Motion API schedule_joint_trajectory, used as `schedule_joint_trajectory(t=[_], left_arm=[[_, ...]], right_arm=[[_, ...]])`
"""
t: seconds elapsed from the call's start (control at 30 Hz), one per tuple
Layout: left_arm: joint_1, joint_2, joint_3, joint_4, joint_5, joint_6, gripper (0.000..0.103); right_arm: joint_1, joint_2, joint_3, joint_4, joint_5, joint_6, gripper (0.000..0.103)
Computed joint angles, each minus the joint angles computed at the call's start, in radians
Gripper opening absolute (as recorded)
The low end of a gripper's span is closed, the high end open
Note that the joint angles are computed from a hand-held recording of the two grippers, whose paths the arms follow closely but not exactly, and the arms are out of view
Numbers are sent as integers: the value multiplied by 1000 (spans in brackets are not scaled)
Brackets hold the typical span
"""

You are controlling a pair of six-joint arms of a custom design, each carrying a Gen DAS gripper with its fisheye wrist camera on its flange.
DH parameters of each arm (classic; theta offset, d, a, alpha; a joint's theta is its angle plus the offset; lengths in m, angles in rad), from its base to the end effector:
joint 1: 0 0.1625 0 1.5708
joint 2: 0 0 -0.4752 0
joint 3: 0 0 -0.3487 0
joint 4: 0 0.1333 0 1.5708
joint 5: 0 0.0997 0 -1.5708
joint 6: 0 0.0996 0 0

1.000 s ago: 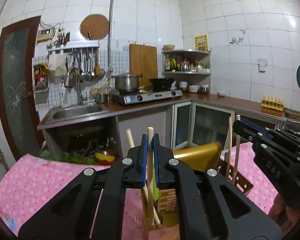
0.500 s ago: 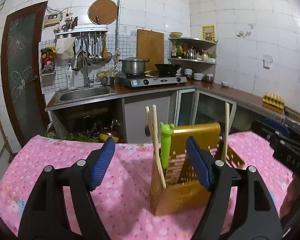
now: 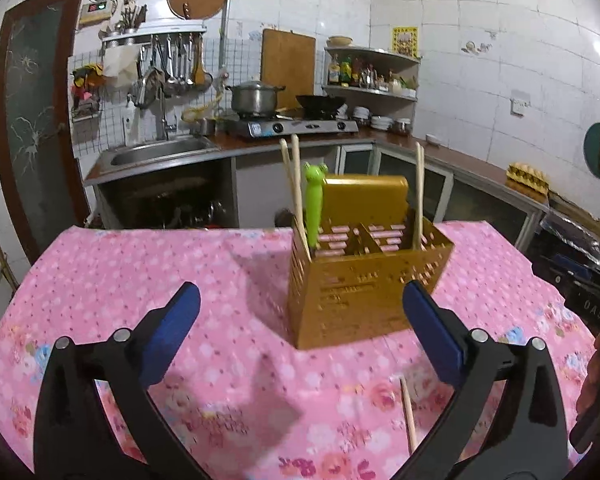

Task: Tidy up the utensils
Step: 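Move the left gripper to another loose chopstick and close on it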

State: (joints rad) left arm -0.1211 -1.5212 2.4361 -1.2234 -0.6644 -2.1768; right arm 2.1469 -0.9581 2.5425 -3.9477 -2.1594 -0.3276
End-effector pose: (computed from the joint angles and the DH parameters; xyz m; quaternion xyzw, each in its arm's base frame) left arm -0.2320 -0.1850 0.2471 0.0765 0.7666 -0.5190 0.3701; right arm 0.2820 -0.2909 0.2154 0.2848 -0.8431 0.3997 0.2198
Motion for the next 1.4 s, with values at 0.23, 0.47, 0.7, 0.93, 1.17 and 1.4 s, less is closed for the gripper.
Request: schedule_joint_trajectory(t=[0.23,0.47,0.7,0.93,1.17,1.4], left_arm=[[1,7,76,-231,-53,101,98],[67,80,126,-429,-99,187,98],[111,136,150,-618,-129,336,89],[207,198,178,-907,-181,504,65],[248,303,160,-1035,-185,627,52],[331,362,157,-1144,-214,748,20]], right_arm=[[-13,4,82,-24,-63,36,59],[-48,75,119,-32,-84,69,59],[-60,121,115,-61,-125,71,59],[-80,92,125,-3,-164,111,59],[-77,68,183,57,-241,198,59],[-60,42,247,146,-288,344,59]])
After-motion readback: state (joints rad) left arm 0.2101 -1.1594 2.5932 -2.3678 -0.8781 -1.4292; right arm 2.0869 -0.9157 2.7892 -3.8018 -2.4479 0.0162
